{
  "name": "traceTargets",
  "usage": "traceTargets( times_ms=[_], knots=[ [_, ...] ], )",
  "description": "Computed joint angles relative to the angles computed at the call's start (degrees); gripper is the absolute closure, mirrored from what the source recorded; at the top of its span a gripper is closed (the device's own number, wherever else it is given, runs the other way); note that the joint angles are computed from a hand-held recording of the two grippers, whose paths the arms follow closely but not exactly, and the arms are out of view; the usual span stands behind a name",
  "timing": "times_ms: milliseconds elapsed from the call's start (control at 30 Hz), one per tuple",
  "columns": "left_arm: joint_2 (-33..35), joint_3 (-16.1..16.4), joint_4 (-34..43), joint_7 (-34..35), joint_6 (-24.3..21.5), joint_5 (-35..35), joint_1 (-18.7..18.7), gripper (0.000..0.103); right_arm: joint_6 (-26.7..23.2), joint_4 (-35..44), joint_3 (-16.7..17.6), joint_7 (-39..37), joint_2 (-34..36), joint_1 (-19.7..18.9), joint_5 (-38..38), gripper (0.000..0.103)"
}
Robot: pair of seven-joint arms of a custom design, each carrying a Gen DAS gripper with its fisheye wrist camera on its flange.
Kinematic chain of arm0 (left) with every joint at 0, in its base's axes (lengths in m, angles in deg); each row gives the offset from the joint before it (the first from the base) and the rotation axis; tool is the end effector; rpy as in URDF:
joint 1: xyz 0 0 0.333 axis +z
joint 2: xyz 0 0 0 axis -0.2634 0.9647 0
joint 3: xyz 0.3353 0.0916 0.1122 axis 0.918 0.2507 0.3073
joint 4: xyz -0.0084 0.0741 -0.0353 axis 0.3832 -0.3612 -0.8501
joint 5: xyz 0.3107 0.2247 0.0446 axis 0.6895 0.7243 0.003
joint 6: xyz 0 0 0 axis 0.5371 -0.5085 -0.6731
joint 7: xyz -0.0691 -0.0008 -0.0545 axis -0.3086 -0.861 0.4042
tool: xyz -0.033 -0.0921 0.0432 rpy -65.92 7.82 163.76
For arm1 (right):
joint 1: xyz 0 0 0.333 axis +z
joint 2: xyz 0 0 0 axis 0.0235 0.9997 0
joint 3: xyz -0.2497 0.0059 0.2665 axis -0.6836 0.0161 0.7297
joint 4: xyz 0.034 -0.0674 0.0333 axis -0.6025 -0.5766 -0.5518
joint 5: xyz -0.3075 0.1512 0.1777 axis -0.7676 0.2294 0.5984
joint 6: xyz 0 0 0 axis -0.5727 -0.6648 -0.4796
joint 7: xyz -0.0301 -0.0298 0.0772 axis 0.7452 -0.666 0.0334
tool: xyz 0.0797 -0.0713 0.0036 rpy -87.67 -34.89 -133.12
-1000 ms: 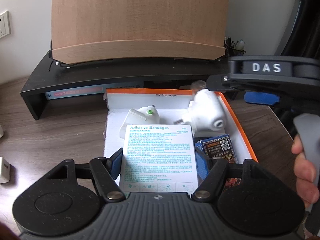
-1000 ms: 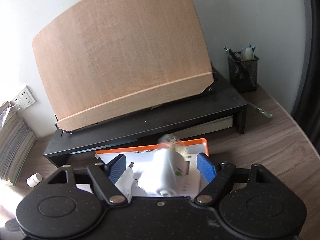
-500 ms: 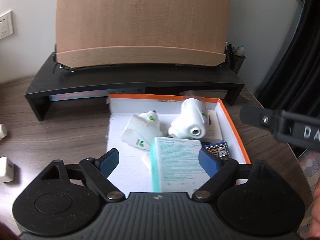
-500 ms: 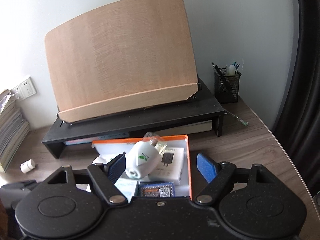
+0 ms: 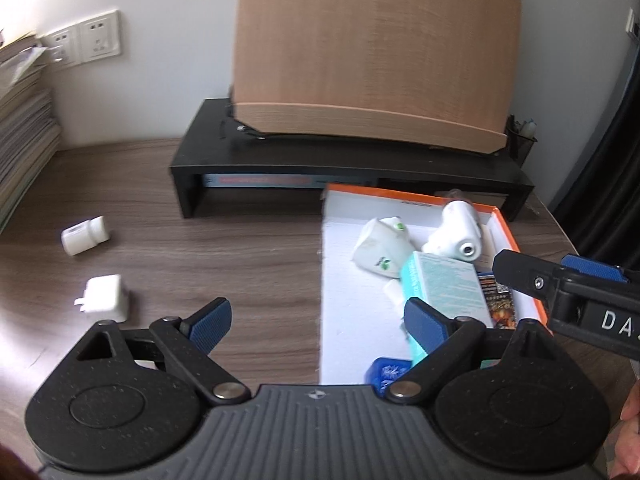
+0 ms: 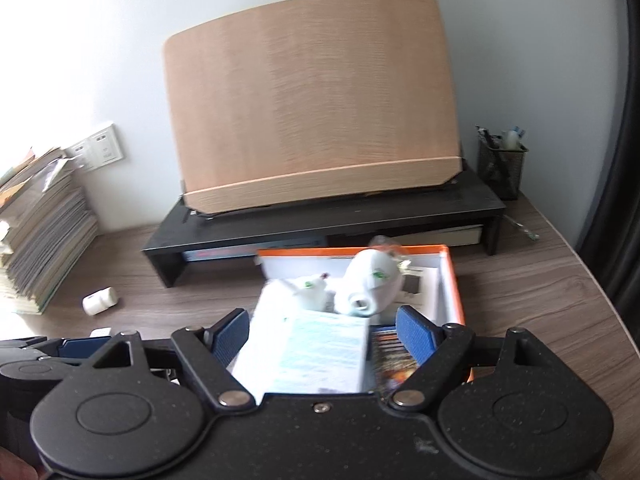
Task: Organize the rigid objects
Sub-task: 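Withdraw both grippers from the box toward the pill bottle and charger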
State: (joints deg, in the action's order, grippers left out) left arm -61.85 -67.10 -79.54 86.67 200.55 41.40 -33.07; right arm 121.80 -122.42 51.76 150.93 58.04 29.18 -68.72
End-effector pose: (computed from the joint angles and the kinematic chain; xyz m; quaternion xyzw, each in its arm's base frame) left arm 0.5820 -0.2563 0.5031 -0.6178 0.6938 -0.3068 0.2071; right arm 0.5671 0.3370 0.4921 -0.6028 0.6631 -0.2305 0.3792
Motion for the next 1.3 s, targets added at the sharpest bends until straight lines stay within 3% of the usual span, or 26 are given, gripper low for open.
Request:
traceTargets(
  times_ms=[167, 667, 1033, 1300],
  knots=[
    [-2.89, 1.5, -3.26, -5.14, 0.46, 4.44, 0.83, 0.007, -0.03, 1.91, 0.9, -1.87, 1.16, 1.42, 0.47, 0.007],
    [-7.49, -1.24, -9.34, -9.22, 0.89, 7.99, 9.48, 0.007, 0.07, 9.93, 0.99, -12.35, 7.53, 6.54, 10.19, 0.007],
    [-6.99, -0.82, -10.02, -5.06, 2.13, 5.28, 13.09, 0.007, -1.56, 17.91, 0.11, -19.36, 13.78, 10.02, 18.26, 0.007],
    [-5.05, 0.14, -9.65, 3.5, 3.16, -1.83, 14.43, 0.007, -4.9, 25.58, 0.38, -24.75, 19.53, 11.62, 24.72, 0.007]
  ],
)
